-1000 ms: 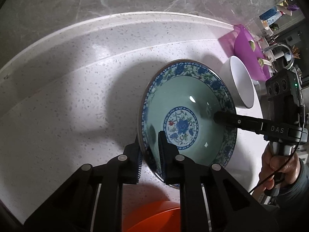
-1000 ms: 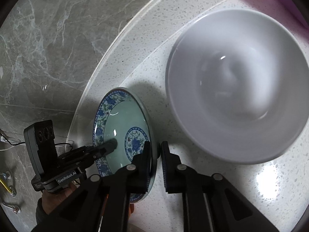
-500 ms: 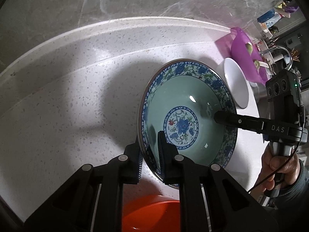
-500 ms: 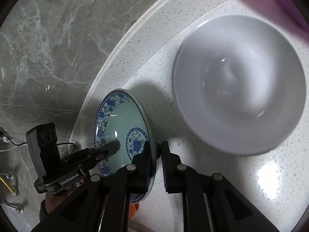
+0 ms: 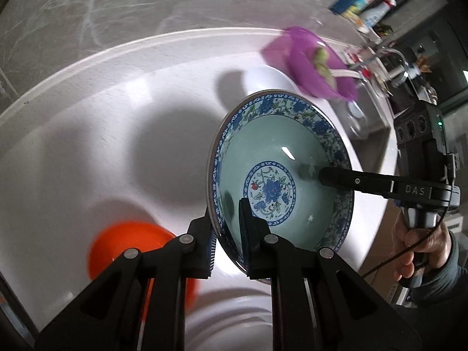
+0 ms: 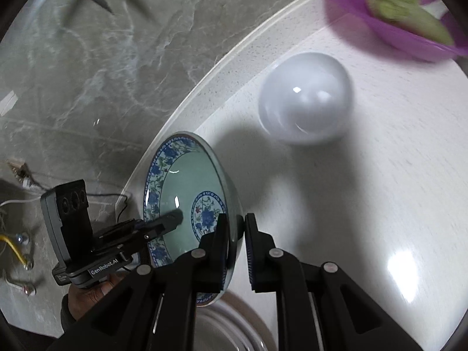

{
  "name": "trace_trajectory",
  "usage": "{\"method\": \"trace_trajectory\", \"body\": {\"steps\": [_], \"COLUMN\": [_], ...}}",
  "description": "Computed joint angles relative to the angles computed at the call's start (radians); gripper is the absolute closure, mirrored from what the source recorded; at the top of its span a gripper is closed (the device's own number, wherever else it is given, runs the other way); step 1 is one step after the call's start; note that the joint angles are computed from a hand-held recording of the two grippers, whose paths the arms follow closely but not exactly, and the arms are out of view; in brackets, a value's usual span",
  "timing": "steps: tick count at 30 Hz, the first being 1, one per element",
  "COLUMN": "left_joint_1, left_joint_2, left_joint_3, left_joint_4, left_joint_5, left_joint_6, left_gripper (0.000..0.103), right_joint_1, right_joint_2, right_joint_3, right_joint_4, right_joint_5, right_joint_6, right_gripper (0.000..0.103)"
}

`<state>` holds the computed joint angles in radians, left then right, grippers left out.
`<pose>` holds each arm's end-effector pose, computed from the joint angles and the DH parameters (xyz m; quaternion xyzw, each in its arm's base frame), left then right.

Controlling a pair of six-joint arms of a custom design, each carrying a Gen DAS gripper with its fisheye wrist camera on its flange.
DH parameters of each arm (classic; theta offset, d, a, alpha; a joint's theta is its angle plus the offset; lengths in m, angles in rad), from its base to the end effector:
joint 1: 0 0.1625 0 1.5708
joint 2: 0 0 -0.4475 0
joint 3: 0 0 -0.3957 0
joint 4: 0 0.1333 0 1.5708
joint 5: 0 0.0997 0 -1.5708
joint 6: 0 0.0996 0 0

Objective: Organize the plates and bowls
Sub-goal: 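Lift and carry the patterned bowl with the left gripper toward the sink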

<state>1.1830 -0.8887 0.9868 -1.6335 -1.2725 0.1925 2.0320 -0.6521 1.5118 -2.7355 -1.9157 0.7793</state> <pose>-0.1415 -0.7763 0.3724 0.2854 0.9467 0.0029 0.1496 0.4173 -0.6158 0.0748 -0.1800 -0.9573 0.2204 0.0510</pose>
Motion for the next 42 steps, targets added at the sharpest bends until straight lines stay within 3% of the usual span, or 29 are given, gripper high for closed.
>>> {"method": "trace_trajectory", "body": {"steps": [11,20,29,42], "left_joint_1": [-0.096,-0.136,-0.154,-0.146], "left_joint_2": [-0.228,-0.308,-0.292,-0.249], "left_joint_3": [0.432,0.670,0.787,0.818], "left_joint_4": [-0.152,-0.284,-0.412,-0.470], "left_joint_5": [-0.050,-0.034,0.001,0.014], "left_joint_6": [-0.114,-0.253,-0.287,-0.297], "left_gripper": [0.091,0.091,0.090,0.090], "right_joint_1": [0.087,0.073,0.027,-0.026], "right_joint_2": [-0.179,-0.273,-0.334,-0.347], "right_joint_3": [0.246,0.436,0.528,0.572], "right_joint_4": [-0.032,-0.069,-0.058,-0.070], "right_joint_5": [-0.039,0.027,0.042,0.061], "right_joint_6": [0.086,0.134,0.096,0.026], "right_gripper": [0.090,0.090,0.090,0.090]}}
